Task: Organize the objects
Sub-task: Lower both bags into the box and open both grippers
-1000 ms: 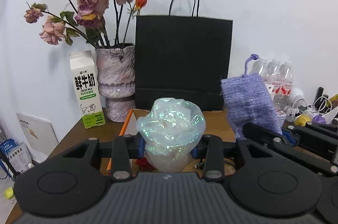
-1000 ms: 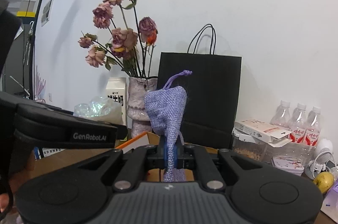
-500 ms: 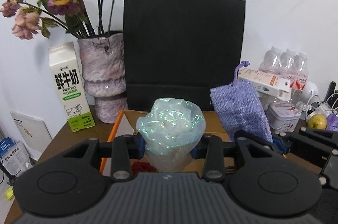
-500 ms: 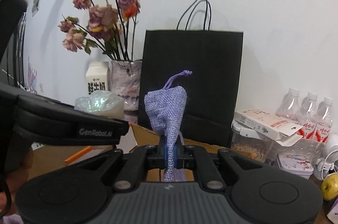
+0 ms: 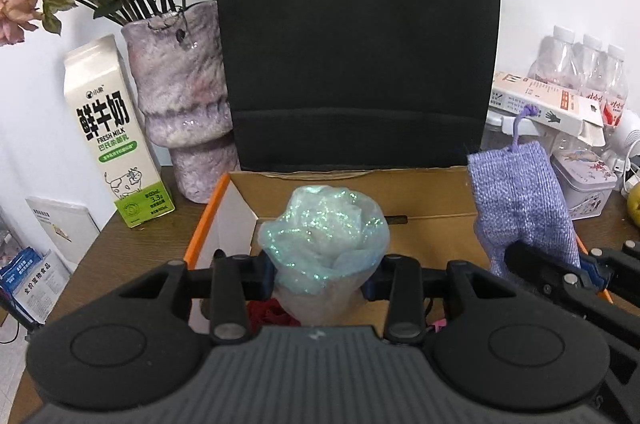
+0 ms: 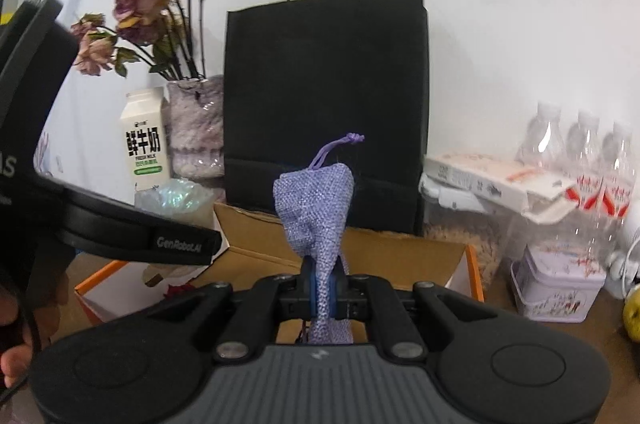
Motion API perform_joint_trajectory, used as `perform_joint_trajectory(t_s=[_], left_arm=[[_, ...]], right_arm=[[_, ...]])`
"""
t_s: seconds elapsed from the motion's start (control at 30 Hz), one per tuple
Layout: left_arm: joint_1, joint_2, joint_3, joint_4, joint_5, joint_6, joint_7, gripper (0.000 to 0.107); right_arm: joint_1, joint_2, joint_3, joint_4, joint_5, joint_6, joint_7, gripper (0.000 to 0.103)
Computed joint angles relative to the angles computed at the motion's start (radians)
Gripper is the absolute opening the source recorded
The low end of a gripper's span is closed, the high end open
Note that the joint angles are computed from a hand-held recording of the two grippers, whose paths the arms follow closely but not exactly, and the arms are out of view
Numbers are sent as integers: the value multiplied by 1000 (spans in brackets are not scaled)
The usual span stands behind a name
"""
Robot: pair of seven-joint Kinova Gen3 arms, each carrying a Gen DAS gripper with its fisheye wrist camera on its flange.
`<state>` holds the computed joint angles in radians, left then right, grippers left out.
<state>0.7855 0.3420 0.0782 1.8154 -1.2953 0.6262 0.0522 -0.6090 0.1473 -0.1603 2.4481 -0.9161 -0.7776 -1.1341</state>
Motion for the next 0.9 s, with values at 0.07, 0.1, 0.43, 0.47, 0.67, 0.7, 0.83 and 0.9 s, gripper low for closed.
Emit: perform_joint_trajectory(t_s=[0.07, 0.1, 0.43, 0.47, 0.67, 0.7, 0.83, 0.9], left_arm=[[-3, 9, -2, -7, 3, -3, 1, 40], [-3, 14, -3, -11, 6, -3, 1, 41], [24, 23, -37, 5, -46, 10, 84, 103], [25, 22, -35, 13, -69, 14, 107, 103], [3, 13, -3, 30, -117, 22, 157, 103], [0, 11, 2, 34, -126, 22, 167, 103], [-13, 9, 22, 40, -137, 30, 170, 103], [-12, 8, 28, 42, -138, 42, 168, 103]], right_arm=[[14, 8, 5, 0, 24, 14, -20, 6], [17, 13, 8, 0, 31, 17, -28, 6], [-9, 52, 38, -14, 20, 48, -12, 66], [-16, 52, 36, -13, 11, 39, -5, 86], [-34, 42, 28, -13, -36, 22, 25, 103], [-33, 39, 27, -12, -39, 23, 28, 103], [-27, 27, 23, -12, -43, 36, 42, 103], [-33, 19, 19, -13, -68, 37, 69, 103]])
